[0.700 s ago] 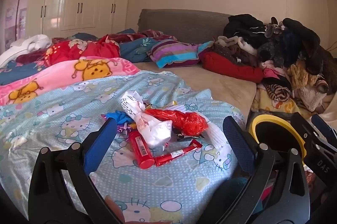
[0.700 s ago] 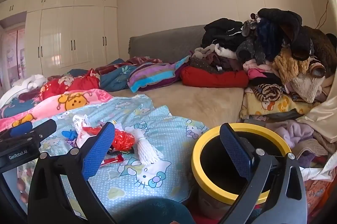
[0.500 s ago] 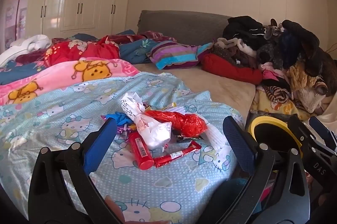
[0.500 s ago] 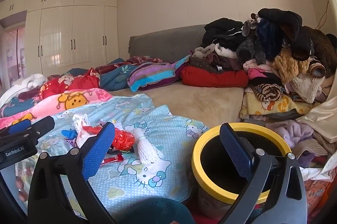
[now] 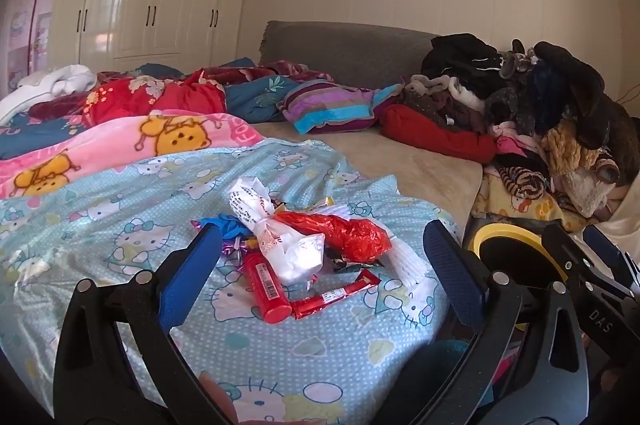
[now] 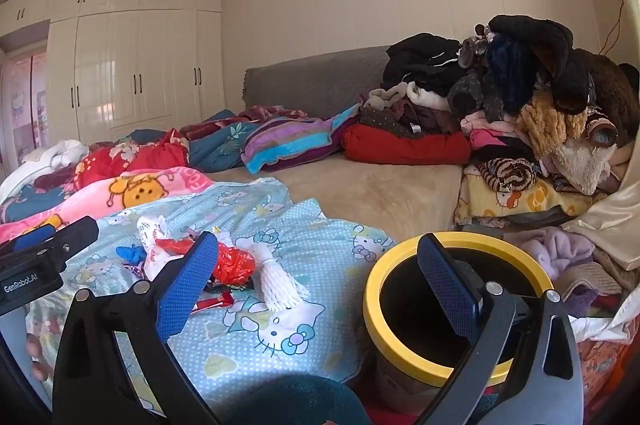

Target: Collect trash

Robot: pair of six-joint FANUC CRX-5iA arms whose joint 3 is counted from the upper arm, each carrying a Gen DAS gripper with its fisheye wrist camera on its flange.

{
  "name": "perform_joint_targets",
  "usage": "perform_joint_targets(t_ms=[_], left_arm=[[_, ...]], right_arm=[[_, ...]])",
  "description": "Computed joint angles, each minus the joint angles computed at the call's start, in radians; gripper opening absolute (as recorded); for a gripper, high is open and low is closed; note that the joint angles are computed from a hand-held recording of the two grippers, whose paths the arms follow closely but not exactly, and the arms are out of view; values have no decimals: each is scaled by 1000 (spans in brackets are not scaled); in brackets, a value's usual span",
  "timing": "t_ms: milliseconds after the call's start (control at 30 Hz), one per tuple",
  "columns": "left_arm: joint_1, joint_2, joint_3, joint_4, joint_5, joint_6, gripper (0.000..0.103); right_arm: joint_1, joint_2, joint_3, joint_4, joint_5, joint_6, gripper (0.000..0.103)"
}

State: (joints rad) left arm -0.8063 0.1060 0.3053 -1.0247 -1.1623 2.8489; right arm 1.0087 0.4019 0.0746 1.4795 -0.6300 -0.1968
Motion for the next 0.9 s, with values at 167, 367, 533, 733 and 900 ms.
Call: perform_joint_targets(t_ms=[167,367,533,733,900], left_arm=[[-3,3,5,-4,-4,-1,92],[-3,1,3,-3,-2,0,92],[-4,2,3,-7,-5,1,92],[-5,1,3,-6,-4,1,92],[-6,1,2,-8,-3,1,92]], right_arm=[[-2,-2,-3,2,4,-2,97],[-4,-1,-4,3,6,-2,97],[-2,0,0,-2,5,3,97],[-2,-6,-7,-2,9,1,97],[0,-6,-6,-7,10,6,97]])
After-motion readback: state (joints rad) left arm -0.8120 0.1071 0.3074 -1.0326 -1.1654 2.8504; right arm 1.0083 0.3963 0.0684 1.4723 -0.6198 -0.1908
